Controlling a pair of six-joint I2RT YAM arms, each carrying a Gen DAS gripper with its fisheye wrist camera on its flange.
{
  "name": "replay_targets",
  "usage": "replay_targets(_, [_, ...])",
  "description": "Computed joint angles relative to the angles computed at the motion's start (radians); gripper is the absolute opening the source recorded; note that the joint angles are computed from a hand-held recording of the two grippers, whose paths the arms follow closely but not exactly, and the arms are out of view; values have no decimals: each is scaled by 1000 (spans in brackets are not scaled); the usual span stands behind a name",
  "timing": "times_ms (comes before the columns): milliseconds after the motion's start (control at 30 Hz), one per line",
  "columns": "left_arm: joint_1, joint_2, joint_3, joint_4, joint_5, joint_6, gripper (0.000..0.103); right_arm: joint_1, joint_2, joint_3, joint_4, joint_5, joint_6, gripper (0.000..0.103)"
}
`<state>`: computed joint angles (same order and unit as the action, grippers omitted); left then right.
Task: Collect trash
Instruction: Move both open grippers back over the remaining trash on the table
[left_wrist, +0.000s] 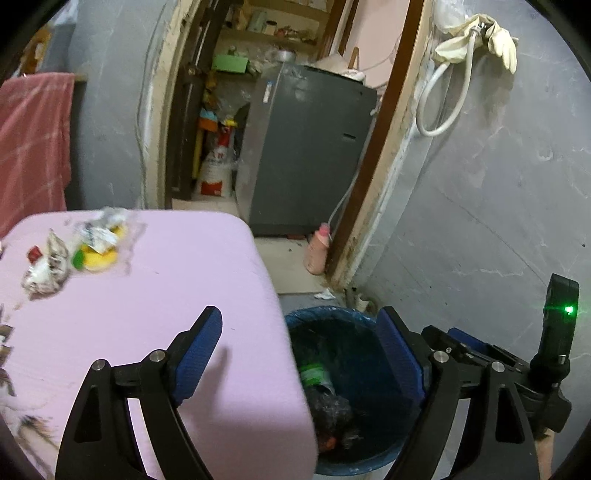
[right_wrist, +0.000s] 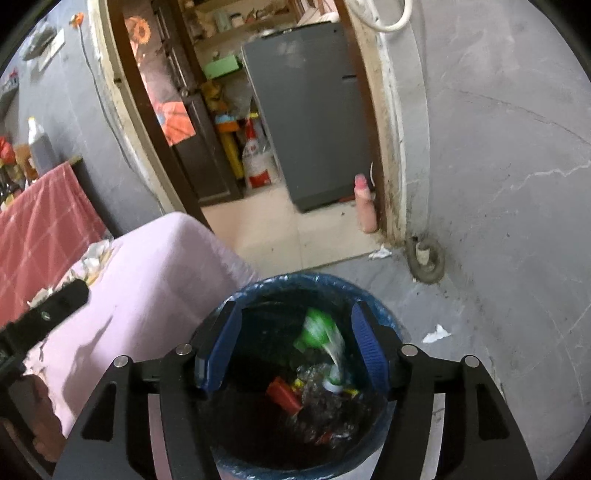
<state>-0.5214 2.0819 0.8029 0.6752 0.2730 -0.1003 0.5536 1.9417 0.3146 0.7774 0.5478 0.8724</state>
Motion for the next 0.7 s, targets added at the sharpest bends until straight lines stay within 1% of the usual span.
replay_targets(67, [10, -27, -41, 36, -8, 6, 84, 40, -12, -1, 18, 49, -4, 61])
replay_targets(133, [26, -57, -85, 77, -19, 17, 86, 90, -26, 0, 41, 120, -21, 63])
replay_targets(200, [44, -77, -117, 110, -21, 30, 86, 150, -48, 9, 51, 207, -38, 73])
replay_targets(267, [70, -106, -151, 135, -21, 42, 87, 193, -63, 15, 75, 272, -65, 77])
replay_targets(333, [98, -128, -172, 152, -18, 47, 90, 238, -74, 26, 103, 334, -98, 80])
replay_targets(367, [112, -138, -183, 159, -14, 50, 94, 262, -75, 36, 123, 366, -119, 84])
replay_targets(433, [148, -152, -204, 190, -11, 56, 95, 291, -65, 61, 148, 403, -151, 88])
replay_targets(567, [220, -182, -233, 210, 9, 70, 96, 332, -38, 122, 193, 447, -220, 103])
replay_targets(667, [278, -202, -258, 239, 13, 80, 101, 351, -12, 160, 245, 454, -273, 103])
replay_targets(700, [304, -205, -267, 255, 17, 84, 101, 359, 1, 183, 248, 459, -288, 103])
